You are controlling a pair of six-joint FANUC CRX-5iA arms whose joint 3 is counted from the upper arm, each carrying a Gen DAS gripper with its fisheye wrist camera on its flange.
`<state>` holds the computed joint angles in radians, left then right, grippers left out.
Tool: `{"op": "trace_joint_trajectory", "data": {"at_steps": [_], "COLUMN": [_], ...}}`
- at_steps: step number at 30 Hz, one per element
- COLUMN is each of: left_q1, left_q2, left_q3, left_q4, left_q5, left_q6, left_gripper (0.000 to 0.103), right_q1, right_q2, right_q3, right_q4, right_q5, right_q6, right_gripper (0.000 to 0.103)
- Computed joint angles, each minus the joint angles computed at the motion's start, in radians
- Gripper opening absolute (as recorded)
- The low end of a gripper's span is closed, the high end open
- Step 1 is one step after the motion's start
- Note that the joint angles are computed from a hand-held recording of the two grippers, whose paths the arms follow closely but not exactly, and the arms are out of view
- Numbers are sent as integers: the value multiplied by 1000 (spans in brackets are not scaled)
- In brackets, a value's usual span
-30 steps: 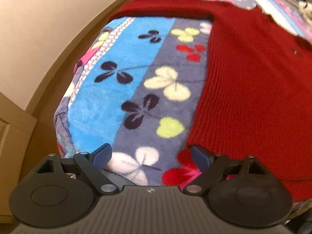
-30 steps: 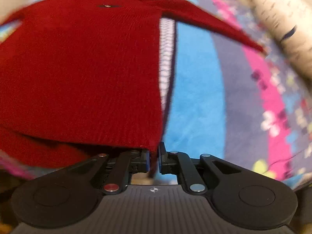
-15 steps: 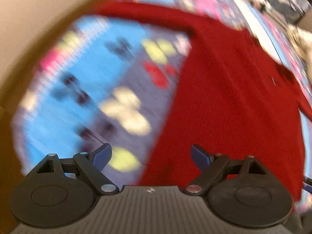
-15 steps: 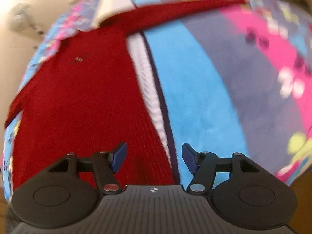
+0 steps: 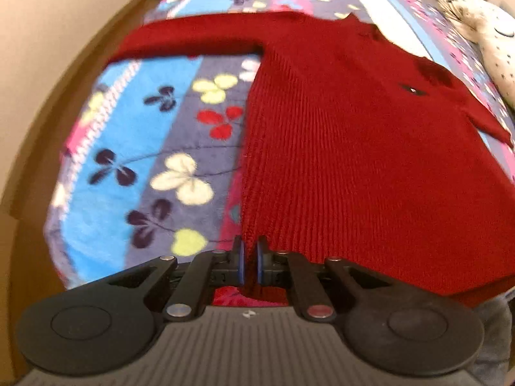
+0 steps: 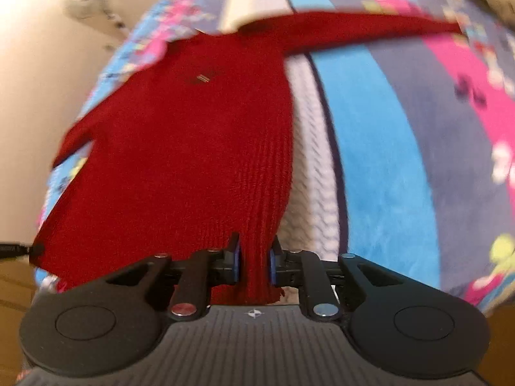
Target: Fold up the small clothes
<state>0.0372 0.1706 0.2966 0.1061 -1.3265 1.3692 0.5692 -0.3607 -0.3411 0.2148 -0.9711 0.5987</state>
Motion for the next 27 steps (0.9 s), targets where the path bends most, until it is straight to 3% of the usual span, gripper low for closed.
{"op": "trace_joint_trajectory", "data": {"at_steps": [5, 7, 8, 9, 11, 12, 14, 19, 24, 27], "left_q1": [12, -20, -53, -67, -37, -25, -20, -78, -114, -119], "left_q2": [-49, -26, 6, 19, 2, -12, -35, -32, -13, -45], "left_q3": [-64, -70, -38, -23, -49, -60, -75, -71, -83, -130], "left_q4": [-28, -138, -245, -300, -259, -237, -217, -207, -191, -153], "left_q5": [17, 9, -30, -64, -60, -48, -6, 80, 64, 83], "left_q6": [-32, -3, 66, 98, 92, 86, 78, 80, 74, 31], "left_gripper": [9, 13, 13, 13, 22, 30, 62, 90, 91, 91], "right_q1": [42, 43, 61, 77, 88, 86, 79, 82, 68, 77], "right_q2": [-69, -87, -64, -12, 65, 51, -18, 14, 100, 65], "right_q3": [-16, -83, -97, -94, -70, -72, -117, -94, -55, -76], "right_q4": [20, 28, 65, 88, 87, 80, 110, 189, 198, 164], "right_q5": [-72, -38, -69, -154, -310, -315, -237, -175, -166, -157], "right_q6": [-18, -71, -116, -140, -153, -167, -232, -253, -231, -224], "right_gripper": [17, 23, 37, 42, 42, 42, 47, 48, 51, 55]}}
